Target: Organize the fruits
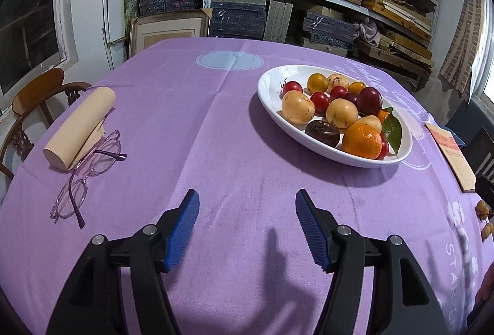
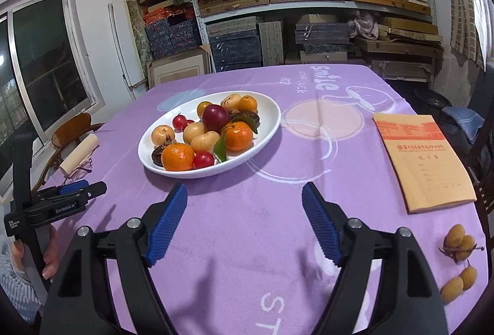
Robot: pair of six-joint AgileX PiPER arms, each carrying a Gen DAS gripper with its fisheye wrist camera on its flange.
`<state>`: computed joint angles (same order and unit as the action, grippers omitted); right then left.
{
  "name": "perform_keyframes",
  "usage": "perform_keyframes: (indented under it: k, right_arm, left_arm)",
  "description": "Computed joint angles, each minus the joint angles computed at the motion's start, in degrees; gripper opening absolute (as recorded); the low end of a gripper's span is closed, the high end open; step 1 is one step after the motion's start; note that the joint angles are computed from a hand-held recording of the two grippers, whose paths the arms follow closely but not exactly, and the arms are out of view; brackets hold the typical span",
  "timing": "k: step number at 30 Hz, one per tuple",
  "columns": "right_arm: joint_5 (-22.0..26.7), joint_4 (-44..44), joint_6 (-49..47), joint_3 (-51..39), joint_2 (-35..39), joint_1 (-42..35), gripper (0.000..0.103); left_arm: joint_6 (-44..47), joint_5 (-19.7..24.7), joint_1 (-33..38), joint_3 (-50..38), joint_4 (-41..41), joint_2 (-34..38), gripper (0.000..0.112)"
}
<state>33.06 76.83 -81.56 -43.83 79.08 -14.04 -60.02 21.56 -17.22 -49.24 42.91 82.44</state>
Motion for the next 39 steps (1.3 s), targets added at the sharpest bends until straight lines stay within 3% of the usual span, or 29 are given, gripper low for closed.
perform_keyframes:
  k: [6, 10, 13, 16, 23, 27, 31, 34, 36, 39]
  right_arm:
    - [4.0, 5.3, -5.9, 3.9, -1.7, -4.7, 0.083]
    - [-0.7, 4.5, -6.5, 4.7, -2.4, 0.9, 0.085]
    - [-5.6, 5.1, -7.5, 5.6, -4.2, 5.0, 0.092]
    - [-7.3, 5.7, -7.3, 6.1, -5.2, 6.1, 0.095]
    - [-5.3, 4.4, -1.5, 5.2, -4.2, 1.3, 0.097]
    - [-8.5, 3.6, 0.7, 5.6, -5.2, 5.4, 0.097]
    - [-11.7, 3.8, 1.0, 5.9, -6.6, 11.2, 0.099]
    - [-13.9, -0.3, 4.0, 5.9, -7.3, 13.6, 0.099]
    - [-14.0, -4.4, 6.8, 6.0, -8.1, 12.8, 0.099]
    - [-10.1, -1.3, 1.3, 7.3, -10.0, 5.7, 0.099]
  left_arm:
    - [-9.4, 1.6, -3.6, 1.4, 10.5, -1.2, 0.077]
    - [-17.8, 4.6, -7.0, 2.3, 18.5, -1.8, 0.089]
    - [-24.3, 7.6, -9.6, 3.0, 24.0, -2.2, 0.092]
    - [-25.0, 9.1, -10.3, 2.9, 24.2, -1.7, 0.094]
    - [-21.4, 7.7, -9.2, 2.2, 20.1, -0.8, 0.094]
    - [-22.7, 6.6, -9.7, 3.1, 22.1, -1.7, 0.094]
    - [-28.8, 9.6, -12.8, 4.5, 28.9, -2.5, 0.094]
    - [-28.4, 10.0, -13.5, 4.2, 28.9, -2.2, 0.094]
    - [-27.2, 9.5, -13.0, 3.8, 28.0, -2.1, 0.094]
    - [-25.7, 7.7, -12.0, 3.7, 26.4, -2.4, 0.094]
